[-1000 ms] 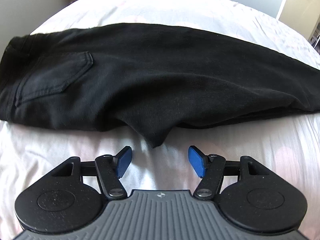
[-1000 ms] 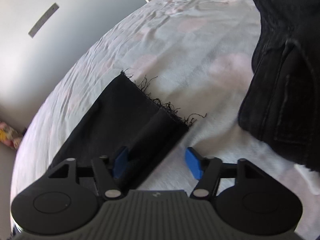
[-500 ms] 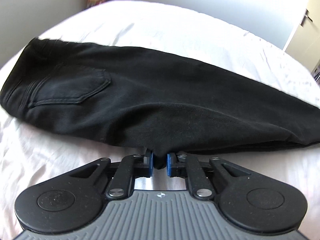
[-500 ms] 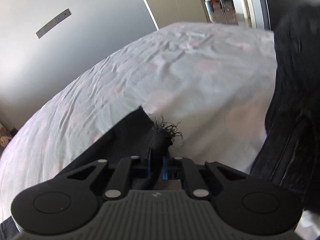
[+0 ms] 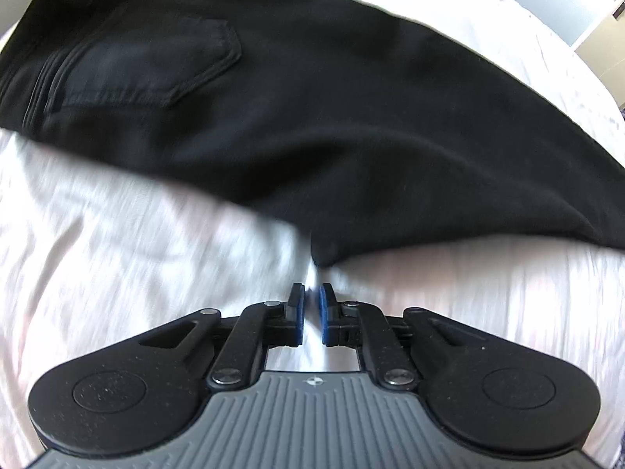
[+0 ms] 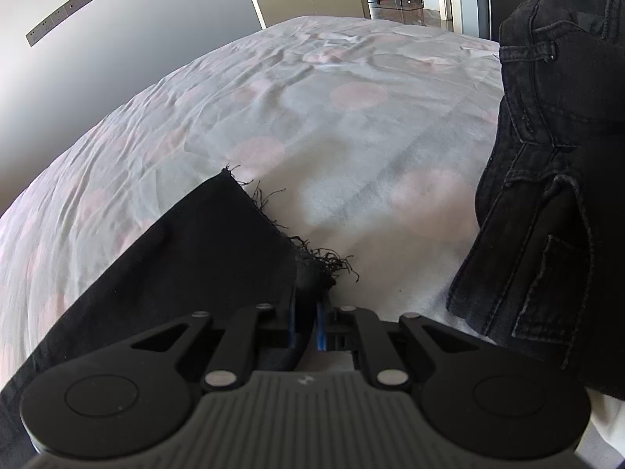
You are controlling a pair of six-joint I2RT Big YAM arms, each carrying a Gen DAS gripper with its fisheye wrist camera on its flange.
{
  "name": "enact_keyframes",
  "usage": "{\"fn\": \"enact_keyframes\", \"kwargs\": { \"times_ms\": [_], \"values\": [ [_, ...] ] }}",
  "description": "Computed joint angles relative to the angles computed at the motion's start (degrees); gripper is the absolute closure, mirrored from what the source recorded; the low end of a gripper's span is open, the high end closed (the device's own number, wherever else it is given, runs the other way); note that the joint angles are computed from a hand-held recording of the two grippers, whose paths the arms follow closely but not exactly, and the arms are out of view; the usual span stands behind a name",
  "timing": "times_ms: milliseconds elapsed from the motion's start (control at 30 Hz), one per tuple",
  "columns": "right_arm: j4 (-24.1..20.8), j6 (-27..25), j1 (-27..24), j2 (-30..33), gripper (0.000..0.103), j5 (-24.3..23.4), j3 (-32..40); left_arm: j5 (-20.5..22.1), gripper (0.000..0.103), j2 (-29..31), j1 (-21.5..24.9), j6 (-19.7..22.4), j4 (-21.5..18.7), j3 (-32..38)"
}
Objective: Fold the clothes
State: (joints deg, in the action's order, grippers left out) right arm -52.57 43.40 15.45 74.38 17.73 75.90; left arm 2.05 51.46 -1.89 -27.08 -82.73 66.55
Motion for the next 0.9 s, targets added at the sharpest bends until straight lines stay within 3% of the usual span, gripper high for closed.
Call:
{"fn": "enact_keyframes", "kwargs": {
  "times_ms": [133, 267, 433, 533, 633, 767, 900],
  "values": [
    [2.0, -0.55, 0.09, -1.63, 0.093, -0.96, 0.19, -0.26, 0.089, -3.12, 2.45, -0.13, 1.1, 0.75],
    [3.05, -3.04, 1.04, -2.77, 0.093, -1.91, 2.92, 1.23, 0.082, -7.99, 6.61, 0.9, 9.42, -1.41],
    [1.87, -5.82, 4.56, -1.81, 0.093, -1.73, 10.33, -5.18, 0.082, -6.65, 7.07, -1.23, 14.31, -2.86],
    [1.32, -8.3, 8.52, -0.3, 0.093, -0.48, 15.53, -11.91, 0.082, -5.69, 4.39, -0.2, 18.01, -3.91],
    [0.67, -11.52, 13.32, 1.97, 0.093, 1.08, 21.04, -14.49, 0.082, -5.75, 2.78, 0.24, 19.72, -5.02],
    [-0.75, -15.91, 20.18, 6.35, 0.093, 3.42, 28.93, -13.41, 0.082, -5.07, 4.51, 3.53, 20.46, -4.91],
    [-1.52, -18.78, 26.83, 11.49, 0.093, 4.92, 35.43, -12.88, 0.082, -6.2, 6.42, 2.69, 21.73, -5.58]
  ]
}}
